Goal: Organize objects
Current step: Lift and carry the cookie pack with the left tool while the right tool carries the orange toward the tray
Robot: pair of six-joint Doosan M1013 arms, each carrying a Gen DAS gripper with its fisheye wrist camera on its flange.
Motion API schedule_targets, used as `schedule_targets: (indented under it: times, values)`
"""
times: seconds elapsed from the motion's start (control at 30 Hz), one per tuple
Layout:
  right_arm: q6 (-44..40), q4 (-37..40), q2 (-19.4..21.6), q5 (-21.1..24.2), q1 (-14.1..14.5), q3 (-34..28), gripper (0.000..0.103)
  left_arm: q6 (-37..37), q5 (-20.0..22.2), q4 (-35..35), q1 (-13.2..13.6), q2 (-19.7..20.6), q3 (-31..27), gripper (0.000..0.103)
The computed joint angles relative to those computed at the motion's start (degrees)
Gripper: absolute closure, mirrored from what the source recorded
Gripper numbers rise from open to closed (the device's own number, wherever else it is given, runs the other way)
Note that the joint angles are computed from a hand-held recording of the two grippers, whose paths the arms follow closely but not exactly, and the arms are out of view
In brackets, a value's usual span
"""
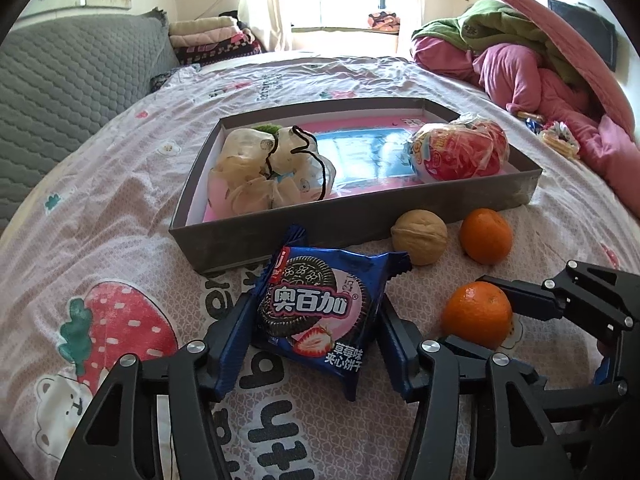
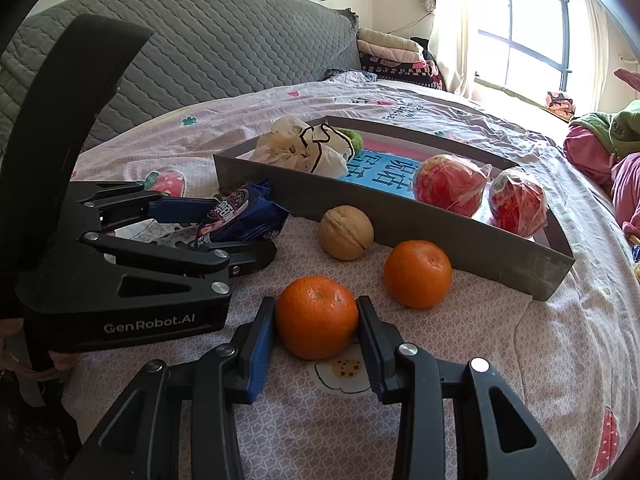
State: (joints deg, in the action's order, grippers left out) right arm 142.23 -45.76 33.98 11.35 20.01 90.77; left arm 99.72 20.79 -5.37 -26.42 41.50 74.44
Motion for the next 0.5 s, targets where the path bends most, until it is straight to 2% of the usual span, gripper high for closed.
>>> schedule_targets:
  times: [0.3,0.5]
  values:
    - [-2.0,1.7,-0.4,-0.5,-0.1,0.3,0.063,-0.9,0.1,-0.7,0.2,-0.7,1.0,0.046]
    - [4.3,-5.0,-1.2,-1.5,-0.1,1.2,0.063,-0.8,0.5,-2.2,0.4,-1.4,1.7,0.046]
